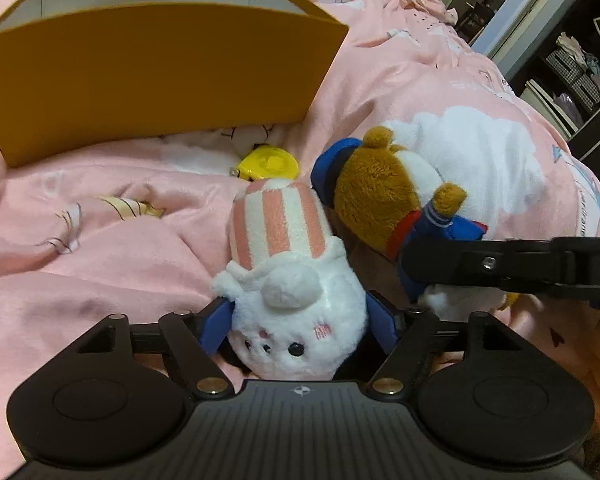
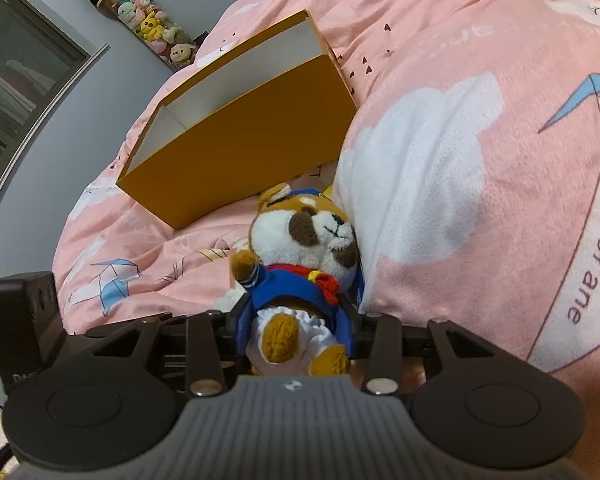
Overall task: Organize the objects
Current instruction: 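Lift the white striped plush with the left tool while the right tool lifts the dog plush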
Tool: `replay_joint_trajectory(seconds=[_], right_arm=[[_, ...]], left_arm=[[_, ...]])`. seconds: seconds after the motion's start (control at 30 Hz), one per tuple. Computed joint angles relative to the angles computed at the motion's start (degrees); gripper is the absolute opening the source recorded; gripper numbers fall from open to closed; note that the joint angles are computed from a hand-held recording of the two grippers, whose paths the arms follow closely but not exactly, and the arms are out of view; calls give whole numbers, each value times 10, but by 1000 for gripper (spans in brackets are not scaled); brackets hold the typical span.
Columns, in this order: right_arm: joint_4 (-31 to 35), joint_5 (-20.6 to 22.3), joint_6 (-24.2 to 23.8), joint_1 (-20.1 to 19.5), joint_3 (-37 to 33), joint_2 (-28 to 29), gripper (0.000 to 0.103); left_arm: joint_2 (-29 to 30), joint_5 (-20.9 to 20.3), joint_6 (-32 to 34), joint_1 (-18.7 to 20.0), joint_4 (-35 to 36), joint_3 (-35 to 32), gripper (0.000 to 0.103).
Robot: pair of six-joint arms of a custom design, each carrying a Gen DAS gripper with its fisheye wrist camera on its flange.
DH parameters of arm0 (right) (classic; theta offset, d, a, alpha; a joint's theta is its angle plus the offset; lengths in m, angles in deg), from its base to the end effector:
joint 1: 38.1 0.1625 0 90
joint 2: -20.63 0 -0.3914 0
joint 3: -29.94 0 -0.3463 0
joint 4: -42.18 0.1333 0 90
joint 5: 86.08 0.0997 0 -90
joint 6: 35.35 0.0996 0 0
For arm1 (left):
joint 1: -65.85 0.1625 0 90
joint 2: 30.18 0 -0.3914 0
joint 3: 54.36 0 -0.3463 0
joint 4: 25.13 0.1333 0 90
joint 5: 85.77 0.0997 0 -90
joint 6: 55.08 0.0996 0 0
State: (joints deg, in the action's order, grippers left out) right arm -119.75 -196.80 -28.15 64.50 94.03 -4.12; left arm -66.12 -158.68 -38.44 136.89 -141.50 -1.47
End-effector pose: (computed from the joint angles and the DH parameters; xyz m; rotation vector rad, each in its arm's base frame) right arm 0.2609 -0.7178 0.0820 -0.0173 -2.7588 0.8799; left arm -0.0939 -0.7736 0.2137 0.8339 2.7121 -0.2423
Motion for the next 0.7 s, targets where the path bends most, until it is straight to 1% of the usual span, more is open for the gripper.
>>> replay_joint_trajectory(seconds=[0.07, 0.1, 0.23, 0.4, 0.57, 0.7], right_arm=[[-2, 2, 0, 0, 2, -1, 44], [-5, 4, 0, -1, 5, -2, 44], [-12, 12, -2, -1, 11, -6, 44], [-11, 12, -26, 7, 3, -6, 44], [-4, 29, -50, 13, -27, 0, 44], [15, 24, -79, 19, -76, 17, 44]], left_arm=[[2, -7, -8, 3, 3, -4, 83], [-1, -7, -9, 3, 0, 0, 81], [-23, -8, 1, -1, -28, 31, 77], [-51, -24, 6, -4, -53, 54, 77], [-54, -49, -15, 0, -45, 27, 77], [-53, -65, -25, 1, -50, 3, 77]])
